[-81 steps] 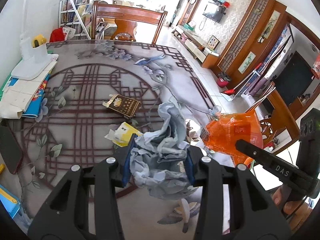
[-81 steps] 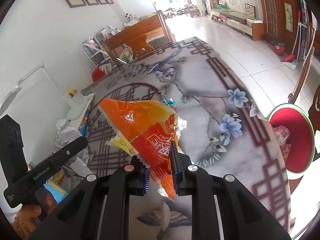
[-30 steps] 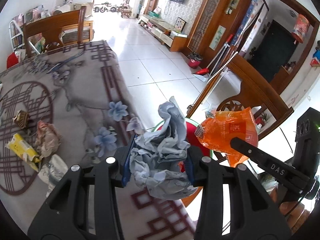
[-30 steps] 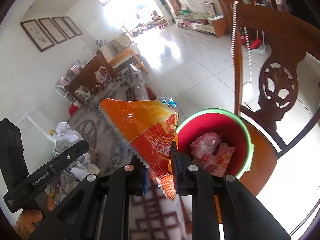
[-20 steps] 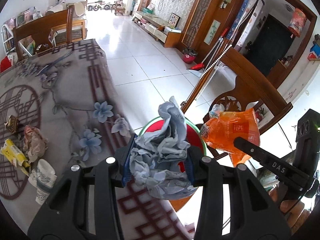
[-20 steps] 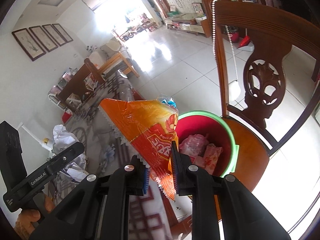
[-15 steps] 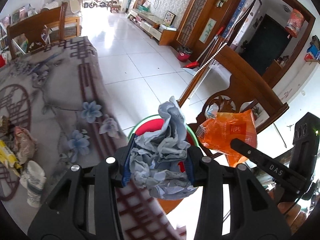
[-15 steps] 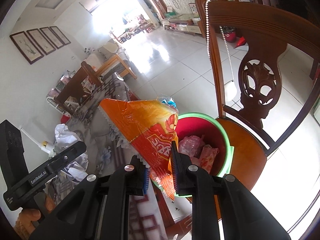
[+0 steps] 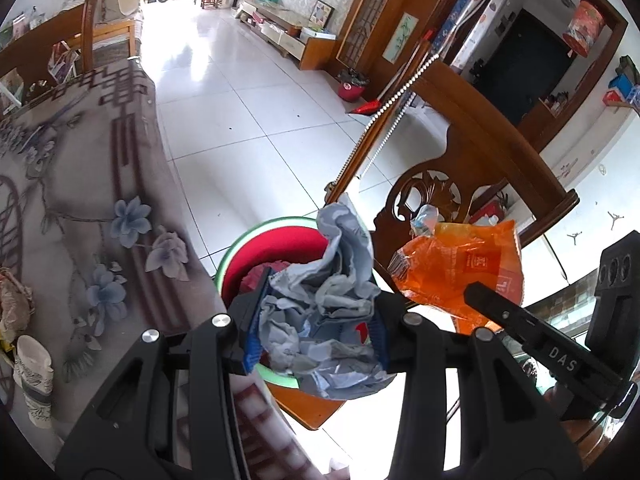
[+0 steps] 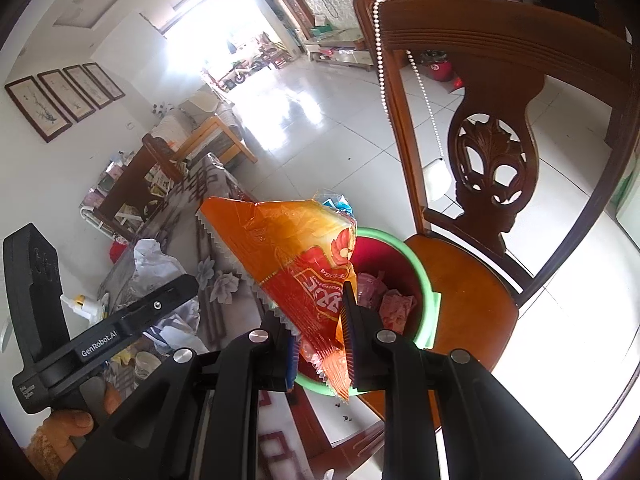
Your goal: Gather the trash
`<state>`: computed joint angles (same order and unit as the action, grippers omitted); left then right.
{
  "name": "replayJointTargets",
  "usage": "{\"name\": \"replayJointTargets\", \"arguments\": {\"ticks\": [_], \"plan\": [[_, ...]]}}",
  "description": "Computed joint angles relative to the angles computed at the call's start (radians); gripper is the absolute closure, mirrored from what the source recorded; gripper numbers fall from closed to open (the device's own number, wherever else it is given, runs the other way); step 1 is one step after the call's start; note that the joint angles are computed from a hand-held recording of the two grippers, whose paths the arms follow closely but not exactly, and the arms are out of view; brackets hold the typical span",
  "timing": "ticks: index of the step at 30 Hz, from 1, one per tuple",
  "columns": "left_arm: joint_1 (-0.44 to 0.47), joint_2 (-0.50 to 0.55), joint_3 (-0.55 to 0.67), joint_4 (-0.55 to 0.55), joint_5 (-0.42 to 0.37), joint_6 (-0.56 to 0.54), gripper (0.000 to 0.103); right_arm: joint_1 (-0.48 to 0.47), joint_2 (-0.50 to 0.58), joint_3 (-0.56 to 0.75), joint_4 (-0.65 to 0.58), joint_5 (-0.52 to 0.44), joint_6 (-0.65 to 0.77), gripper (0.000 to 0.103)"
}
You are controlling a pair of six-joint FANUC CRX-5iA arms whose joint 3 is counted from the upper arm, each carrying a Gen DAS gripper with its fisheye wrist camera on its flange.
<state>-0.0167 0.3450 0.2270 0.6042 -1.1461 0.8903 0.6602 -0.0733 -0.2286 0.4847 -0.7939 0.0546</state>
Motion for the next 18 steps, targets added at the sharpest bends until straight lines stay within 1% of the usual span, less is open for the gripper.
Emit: {"name": "replayJointTargets", "arguments": {"ticks": [11, 14, 17, 18], "plan": [[-0.044, 0.075, 0.085, -0.054, -0.021, 0.044, 0.061, -0.016, 0.008, 0.004, -0.019, -0.013, 0.016, 0.085], [-0.047, 0.078, 0.091, -0.058, -0.019, 0.044, 0.060, -0.020, 0.015, 0.010, -0.030, -0.014, 0.025, 0.085], [-0.046, 0.083, 0.096, -0.058, -0.018, 0.052, 0.052, -0.025, 0.033, 0.026, -0.043, -0.012, 0.045, 0.085], [-0.044, 0.086, 0.100, -0.055, -0.020, 0.055, 0.046, -0.027, 0.038, 0.031, -0.045, -0.013, 0.051, 0.084]]}}
